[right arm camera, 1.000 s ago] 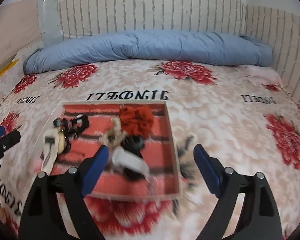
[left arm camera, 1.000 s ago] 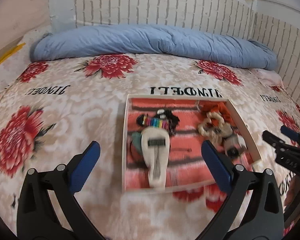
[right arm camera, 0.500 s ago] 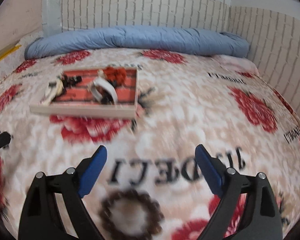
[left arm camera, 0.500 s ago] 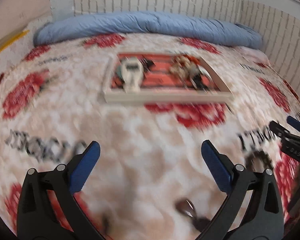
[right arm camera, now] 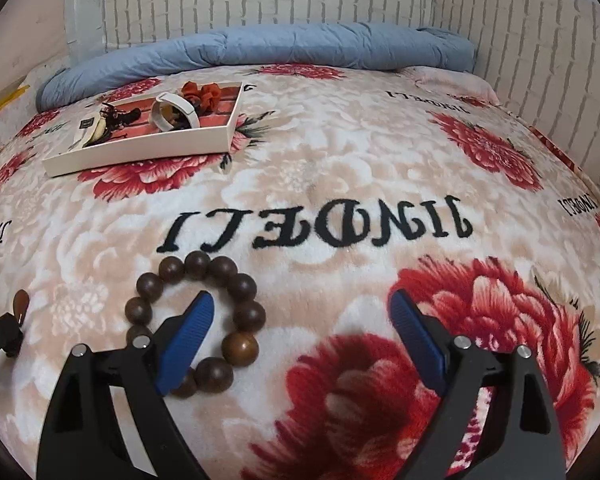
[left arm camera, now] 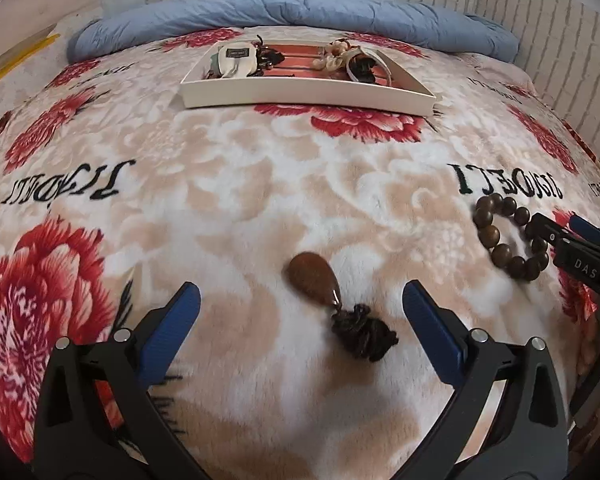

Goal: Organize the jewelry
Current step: 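Move both tools to the brown teardrop pendant and wooden bead bracelet, then grasp the brown teardrop pendant's cord with the left tool while the right tool grasps the bead bracelet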

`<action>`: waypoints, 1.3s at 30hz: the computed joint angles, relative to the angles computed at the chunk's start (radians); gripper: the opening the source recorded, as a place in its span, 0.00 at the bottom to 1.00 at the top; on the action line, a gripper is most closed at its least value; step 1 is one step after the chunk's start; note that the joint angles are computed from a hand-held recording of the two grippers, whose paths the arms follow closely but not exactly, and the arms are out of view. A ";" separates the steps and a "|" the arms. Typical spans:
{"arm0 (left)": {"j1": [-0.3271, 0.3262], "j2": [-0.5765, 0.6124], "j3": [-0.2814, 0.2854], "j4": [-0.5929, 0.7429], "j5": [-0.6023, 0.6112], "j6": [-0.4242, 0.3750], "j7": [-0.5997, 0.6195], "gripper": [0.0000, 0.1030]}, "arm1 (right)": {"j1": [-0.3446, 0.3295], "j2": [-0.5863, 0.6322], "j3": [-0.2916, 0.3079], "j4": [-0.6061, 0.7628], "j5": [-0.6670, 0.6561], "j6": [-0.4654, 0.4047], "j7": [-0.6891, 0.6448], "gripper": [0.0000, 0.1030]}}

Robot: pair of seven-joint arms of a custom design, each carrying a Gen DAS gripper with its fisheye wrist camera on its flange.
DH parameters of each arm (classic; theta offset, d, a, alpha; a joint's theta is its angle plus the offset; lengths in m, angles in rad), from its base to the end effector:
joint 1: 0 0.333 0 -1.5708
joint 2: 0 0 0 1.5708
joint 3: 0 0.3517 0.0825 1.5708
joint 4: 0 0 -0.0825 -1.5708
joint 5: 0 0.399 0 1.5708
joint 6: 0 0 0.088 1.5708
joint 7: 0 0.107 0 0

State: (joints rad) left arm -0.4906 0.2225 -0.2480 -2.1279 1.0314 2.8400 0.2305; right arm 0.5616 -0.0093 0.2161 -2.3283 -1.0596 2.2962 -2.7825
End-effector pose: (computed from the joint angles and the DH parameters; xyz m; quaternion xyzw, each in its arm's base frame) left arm 0.4246 -0.4397 0.3713 -0.5613 0.7611 -0.2762 0.1714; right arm 0.3843 0.3520 0.3735 -0.5114 0.7731 -0.3216 0.1933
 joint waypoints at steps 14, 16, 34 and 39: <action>-0.028 0.014 0.000 0.005 0.080 -0.056 -0.053 0.91 | -0.010 0.027 -0.019 -0.004 0.015 0.074 -0.023 0.66; -0.028 0.011 0.002 0.000 0.098 -0.046 -0.065 0.87 | -0.012 0.031 -0.019 -0.001 0.015 0.083 -0.029 0.61; 0.031 -0.043 0.001 -0.089 0.104 0.090 -0.020 0.31 | -0.006 0.070 -0.030 0.040 0.045 0.120 -0.108 0.23; 0.061 -0.037 -0.006 -0.094 0.027 0.141 0.090 0.22 | -0.008 0.070 -0.032 0.041 0.047 0.131 -0.119 0.22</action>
State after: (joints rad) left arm -0.4295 0.1859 -0.2542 -2.2221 1.0584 2.9809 0.3208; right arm 0.5538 0.0608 0.1842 -2.2875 -1.0123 2.4270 -2.9015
